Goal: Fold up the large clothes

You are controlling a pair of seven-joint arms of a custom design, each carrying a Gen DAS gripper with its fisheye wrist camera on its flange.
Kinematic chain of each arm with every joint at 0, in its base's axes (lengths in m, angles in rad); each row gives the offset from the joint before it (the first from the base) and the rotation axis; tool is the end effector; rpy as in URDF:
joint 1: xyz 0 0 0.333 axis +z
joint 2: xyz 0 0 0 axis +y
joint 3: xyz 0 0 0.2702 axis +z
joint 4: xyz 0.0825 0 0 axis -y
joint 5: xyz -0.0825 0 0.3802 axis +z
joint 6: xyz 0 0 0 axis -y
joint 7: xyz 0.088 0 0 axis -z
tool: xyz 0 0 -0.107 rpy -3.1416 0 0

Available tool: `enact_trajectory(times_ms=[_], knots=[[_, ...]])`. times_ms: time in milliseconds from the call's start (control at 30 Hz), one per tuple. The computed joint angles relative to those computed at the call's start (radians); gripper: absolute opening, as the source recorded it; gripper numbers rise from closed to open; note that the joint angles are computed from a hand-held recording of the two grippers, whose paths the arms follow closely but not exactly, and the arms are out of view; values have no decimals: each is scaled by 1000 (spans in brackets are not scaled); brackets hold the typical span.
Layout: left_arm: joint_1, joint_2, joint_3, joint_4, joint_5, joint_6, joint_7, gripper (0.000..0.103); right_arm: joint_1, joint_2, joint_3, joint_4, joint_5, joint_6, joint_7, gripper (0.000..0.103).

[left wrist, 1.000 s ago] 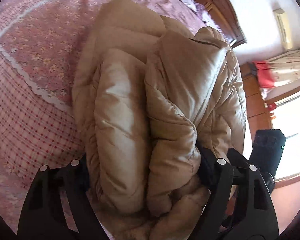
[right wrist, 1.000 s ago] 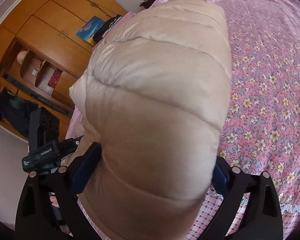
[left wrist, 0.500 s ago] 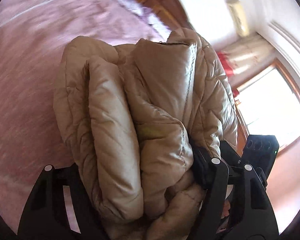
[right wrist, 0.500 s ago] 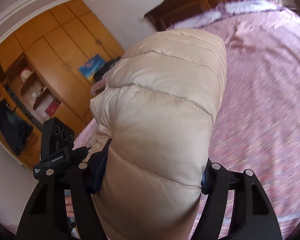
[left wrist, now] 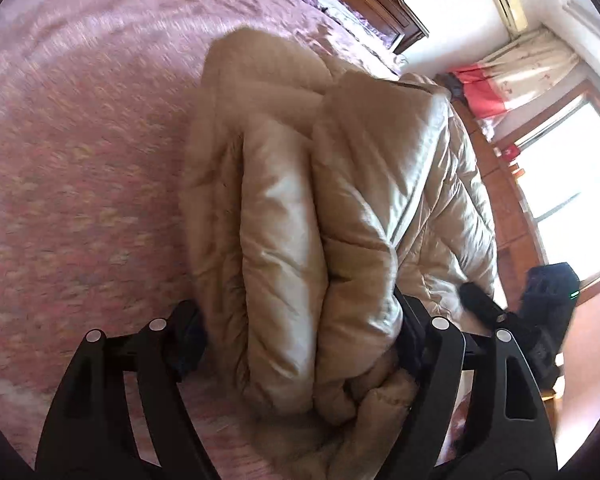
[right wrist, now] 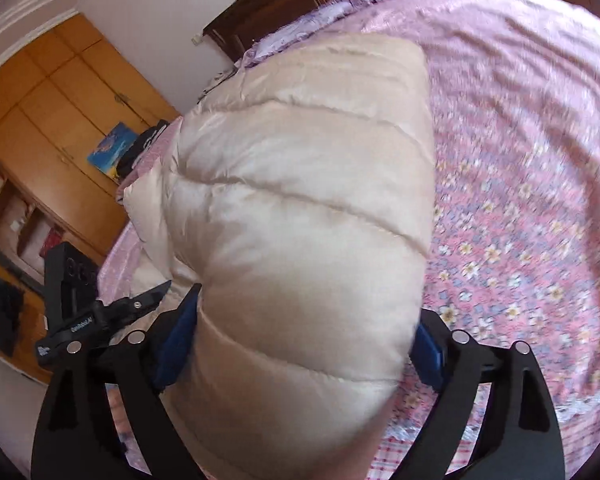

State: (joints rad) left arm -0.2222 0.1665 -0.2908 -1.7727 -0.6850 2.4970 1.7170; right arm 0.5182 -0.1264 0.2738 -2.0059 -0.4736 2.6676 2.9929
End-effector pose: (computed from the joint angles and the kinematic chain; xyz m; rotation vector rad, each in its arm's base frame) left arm 0.5645 -0.3025 0.4844 1.7316 -2.1192 1.1184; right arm 0.3884 0.4218 0.5551 -1.3747 1.8296 -0.1710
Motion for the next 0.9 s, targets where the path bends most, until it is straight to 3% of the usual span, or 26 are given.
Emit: enact_trajectory(times_ms=[133, 200, 233, 267, 333, 367, 433, 667, 733, 833, 900], knots=[[-26, -75, 24, -57, 183, 31, -87, 79, 0, -37, 24, 25, -78, -103, -4, 87], [-29, -104, 37, -65, 271, 27, -145, 80, -15, -62, 50, 31, -175, -175, 67, 87], [-28, -116, 42, -68, 297, 20, -163, 80, -21, -74, 52, 20, -201, -174, 97, 86], [-29, -120, 46, -66, 331, 23, -185, 80, -25, -78, 49, 13, -205, -161, 113, 76], [-33, -126, 53, -66, 437, 39, -251, 80, -27, -57, 25, 7, -164, -87, 94, 68], [-33, -146, 57, -92, 495, 59, -284, 80, -28, -27, 17, 23, -146, -59, 70, 66], [-27, -137, 68, -80, 652, 57, -382, 80, -21, 44, 16, 102, -151, -98, 17, 66], [16, -116, 89, -108, 632, 16, -397, 87, 82, 301, -39, 433, -142, -294, -202, 68], [22, -108, 87, -103, 608, 11, -384, 87, 102, 319, -63, 449, -128, -304, -223, 69], [24, -134, 84, -123, 610, 29, -379, 87, 116, 282, -99, 387, -111, -252, -196, 70], [21, -179, 82, -160, 616, 46, -379, 87, 127, 245, -107, 349, -134, -246, -131, 76]])
